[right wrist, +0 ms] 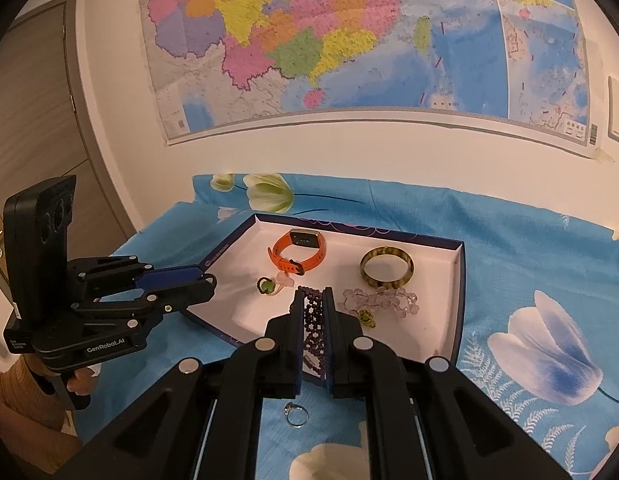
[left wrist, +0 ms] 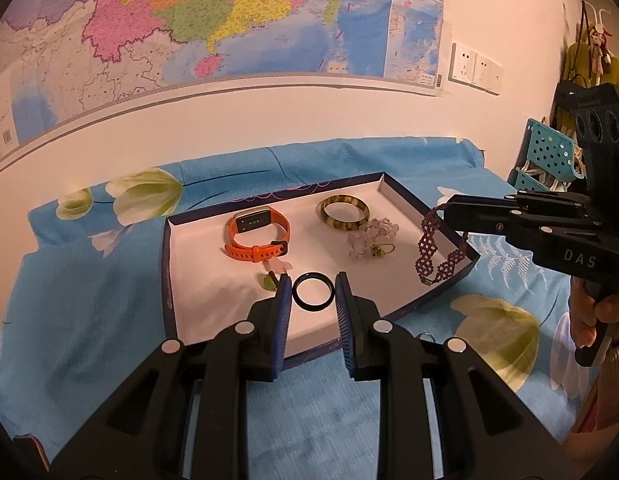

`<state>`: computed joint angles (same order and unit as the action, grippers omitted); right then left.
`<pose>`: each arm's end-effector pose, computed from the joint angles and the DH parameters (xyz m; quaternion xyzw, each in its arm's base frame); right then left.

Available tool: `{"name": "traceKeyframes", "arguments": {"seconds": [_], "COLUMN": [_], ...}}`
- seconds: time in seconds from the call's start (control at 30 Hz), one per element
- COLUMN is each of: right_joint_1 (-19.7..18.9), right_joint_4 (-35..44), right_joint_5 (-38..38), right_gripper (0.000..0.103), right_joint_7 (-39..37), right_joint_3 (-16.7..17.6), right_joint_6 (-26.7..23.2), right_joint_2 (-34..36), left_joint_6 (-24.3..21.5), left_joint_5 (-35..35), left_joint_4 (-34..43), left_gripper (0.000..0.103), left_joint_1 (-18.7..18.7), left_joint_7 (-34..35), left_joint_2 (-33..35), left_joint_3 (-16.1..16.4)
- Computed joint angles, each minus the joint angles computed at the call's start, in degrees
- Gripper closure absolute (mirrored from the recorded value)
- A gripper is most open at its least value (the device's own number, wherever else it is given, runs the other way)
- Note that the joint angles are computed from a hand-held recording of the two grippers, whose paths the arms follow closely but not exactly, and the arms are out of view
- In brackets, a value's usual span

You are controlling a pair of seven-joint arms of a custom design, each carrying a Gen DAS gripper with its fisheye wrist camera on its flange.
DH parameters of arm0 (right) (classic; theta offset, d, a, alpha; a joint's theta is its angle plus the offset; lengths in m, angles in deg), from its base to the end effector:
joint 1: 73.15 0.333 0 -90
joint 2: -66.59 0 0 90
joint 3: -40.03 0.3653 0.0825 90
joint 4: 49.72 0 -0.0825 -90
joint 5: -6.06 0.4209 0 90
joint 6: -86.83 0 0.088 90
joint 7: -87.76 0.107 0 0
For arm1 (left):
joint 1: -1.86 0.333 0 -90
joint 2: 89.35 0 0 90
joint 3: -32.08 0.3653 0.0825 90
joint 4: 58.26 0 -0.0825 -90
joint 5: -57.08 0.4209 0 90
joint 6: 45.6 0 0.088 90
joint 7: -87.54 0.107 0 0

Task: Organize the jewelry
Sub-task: 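Carry the black ring toward the tray with the left tool while the right tool carries the bracelet, then lower the black ring into the tray and open the left tool while the right tool releases the bracelet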

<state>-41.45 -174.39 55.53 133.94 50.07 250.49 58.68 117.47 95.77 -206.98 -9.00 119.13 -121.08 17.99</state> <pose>0.4531 0.3551 0.5642 -0.8236 0.3503 -0.0840 0.4382 0.3694 -0.2209 0.5366 -0.6332 0.6389 -0.3251 0.2919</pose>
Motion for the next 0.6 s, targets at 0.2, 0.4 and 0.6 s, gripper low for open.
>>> {"name": "traceKeyframes", "arguments": {"seconds": [0.2,0.4,0.6], "right_joint_1": [-0.5,-0.8,-1.1], "right_joint_4": [1.2,2.5,3.5], "right_joint_5": [-1.0,-1.7,-2.8], "right_gripper": [0.096,0.096,0.096], "right_joint_7": [1.3,2.1,3.1], "right_joint_3": [0.0,0.2,0.5], "right_joint_6": [-0.4,-1.1,-1.4], "right_joint_2": [1.6,3.0,4.3], "left_joint_6": [0.0,0.1,0.1], "left_joint_5": [0.4,0.7,0.9], "left_joint_4": [0.7,1.1,1.3], "left_gripper": [0.08,0.08,0.08], "left_joint_1": [0.9,1.6,2.1], "left_joint_7": [-0.2,-0.6,-1.1], "left_joint_2": [1.3,2.6,3.5], "left_joint_3": [-0.1,0.2,0.3]}}
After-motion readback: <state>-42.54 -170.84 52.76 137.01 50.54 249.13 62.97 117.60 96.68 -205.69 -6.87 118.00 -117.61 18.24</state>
